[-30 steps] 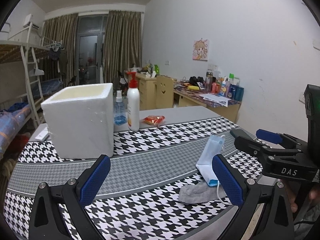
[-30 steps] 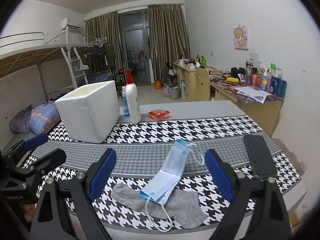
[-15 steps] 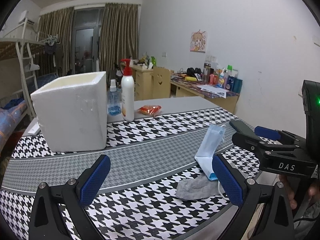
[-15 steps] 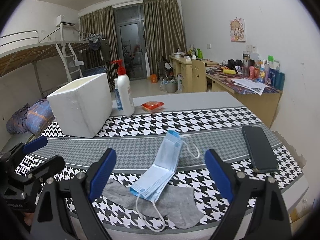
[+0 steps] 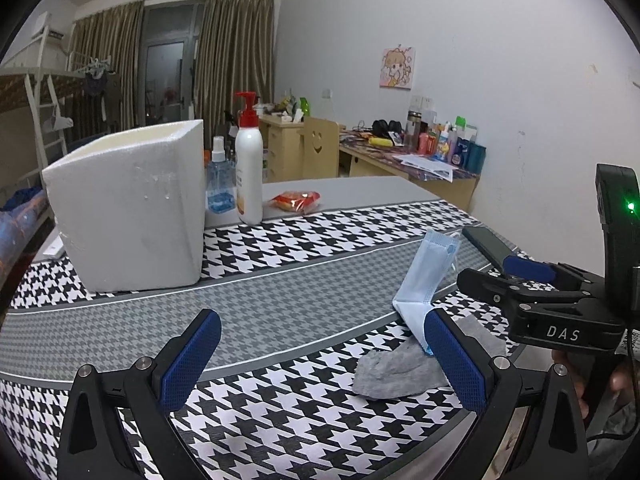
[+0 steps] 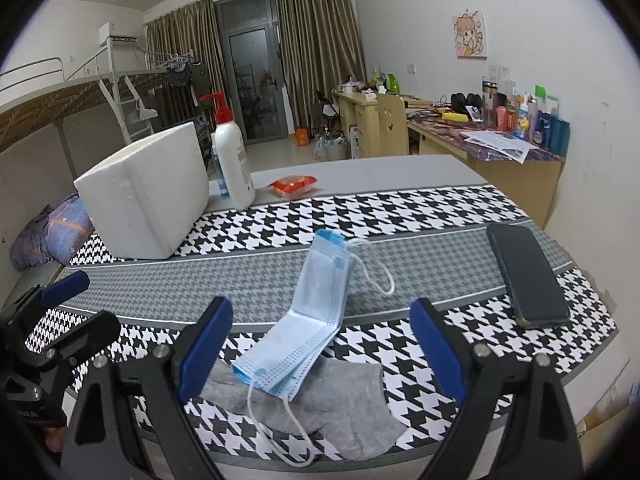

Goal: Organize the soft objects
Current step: 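Lower the right tool over the blue face mask while left approaches the grey sock, then close the right tool on the blue mask's edge and lift it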

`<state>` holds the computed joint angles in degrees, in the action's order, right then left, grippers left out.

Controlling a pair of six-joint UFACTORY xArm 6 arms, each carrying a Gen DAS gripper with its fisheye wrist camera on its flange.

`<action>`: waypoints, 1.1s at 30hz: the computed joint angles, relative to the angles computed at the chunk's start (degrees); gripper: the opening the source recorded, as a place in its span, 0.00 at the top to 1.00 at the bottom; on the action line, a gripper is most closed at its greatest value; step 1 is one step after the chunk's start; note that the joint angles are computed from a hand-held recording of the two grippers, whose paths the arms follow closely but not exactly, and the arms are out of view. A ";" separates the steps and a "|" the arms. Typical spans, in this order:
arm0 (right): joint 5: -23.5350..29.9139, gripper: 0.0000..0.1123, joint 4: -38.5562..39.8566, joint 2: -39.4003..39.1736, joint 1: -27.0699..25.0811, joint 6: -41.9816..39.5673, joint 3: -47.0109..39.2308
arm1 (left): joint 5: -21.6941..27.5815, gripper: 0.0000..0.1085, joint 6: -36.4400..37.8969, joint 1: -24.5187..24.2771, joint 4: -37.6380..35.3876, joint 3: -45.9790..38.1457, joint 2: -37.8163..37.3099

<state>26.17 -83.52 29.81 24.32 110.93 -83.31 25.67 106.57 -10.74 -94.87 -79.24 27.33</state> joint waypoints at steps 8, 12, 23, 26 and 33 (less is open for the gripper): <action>-1.49 0.17 3.58 2.84 -1.06 -4.16 -2.85 | 0.42 0.06 -3.62 -0.48 4.90 -1.62 1.81; -2.87 0.17 4.50 3.91 -1.71 -5.41 -3.97 | 0.48 0.06 -6.18 -0.75 7.86 -2.21 2.58; -5.78 0.18 7.71 6.88 -3.53 -10.48 -7.35 | 0.18 0.06 -11.03 -1.48 13.77 -3.51 4.42; -6.43 0.18 8.89 7.82 -3.90 -11.69 -8.27 | 0.61 0.06 -12.52 -1.60 15.53 -3.84 4.80; -8.20 0.28 15.24 10.07 -4.58 -18.20 -10.13 | 0.86 0.06 -15.39 -1.89 18.56 -4.70 5.75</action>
